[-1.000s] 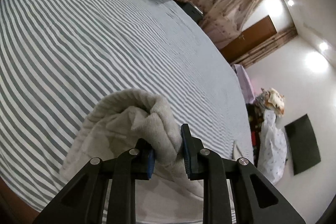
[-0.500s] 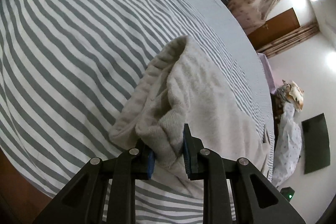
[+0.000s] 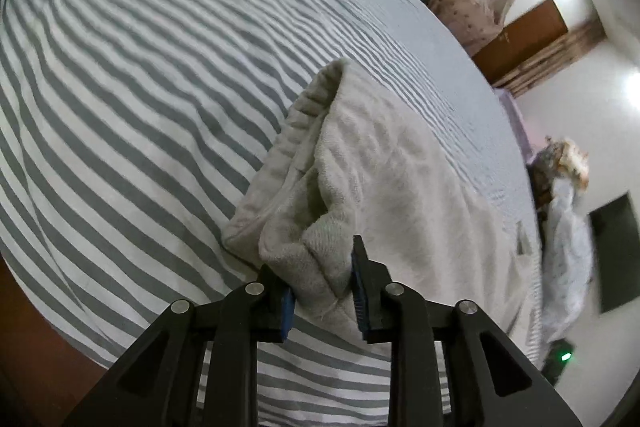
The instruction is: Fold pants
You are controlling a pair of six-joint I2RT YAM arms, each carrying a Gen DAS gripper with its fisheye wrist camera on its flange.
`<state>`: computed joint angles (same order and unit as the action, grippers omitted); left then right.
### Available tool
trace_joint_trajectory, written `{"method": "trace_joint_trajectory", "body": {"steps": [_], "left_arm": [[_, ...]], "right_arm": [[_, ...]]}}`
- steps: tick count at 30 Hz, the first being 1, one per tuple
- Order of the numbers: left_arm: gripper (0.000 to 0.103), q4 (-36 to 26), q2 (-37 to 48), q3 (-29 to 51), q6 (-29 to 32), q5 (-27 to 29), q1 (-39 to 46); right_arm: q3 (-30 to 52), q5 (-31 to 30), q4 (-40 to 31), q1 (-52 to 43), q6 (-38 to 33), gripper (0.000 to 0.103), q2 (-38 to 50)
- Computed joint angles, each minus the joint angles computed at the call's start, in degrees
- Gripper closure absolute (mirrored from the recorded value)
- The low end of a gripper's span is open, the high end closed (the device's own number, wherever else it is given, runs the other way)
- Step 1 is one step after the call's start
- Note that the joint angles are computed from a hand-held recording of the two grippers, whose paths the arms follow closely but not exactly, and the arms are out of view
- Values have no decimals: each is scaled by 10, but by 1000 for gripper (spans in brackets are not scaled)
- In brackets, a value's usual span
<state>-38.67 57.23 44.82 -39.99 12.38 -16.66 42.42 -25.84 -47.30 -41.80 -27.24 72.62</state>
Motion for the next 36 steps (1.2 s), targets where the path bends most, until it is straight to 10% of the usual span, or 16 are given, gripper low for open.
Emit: {"method": "trace_joint_trajectory", "body": {"steps": [8,21,29,36], "left_arm": [[52,-66,-18,39,-46,-64,-58],[50,-142,18,153,-176,-316,-434],[50,80,218,207,-217,-153,-526],[51,301,370,217,-372,-19,-522]], "right_arm": [[56,-69,-75,-84,-59,63,62],[216,-93,-193,-277,-226,62,181],[372,-117,-248,-302,-224,62,260],[446,-112,-251,-272,-200,62,299]]}}
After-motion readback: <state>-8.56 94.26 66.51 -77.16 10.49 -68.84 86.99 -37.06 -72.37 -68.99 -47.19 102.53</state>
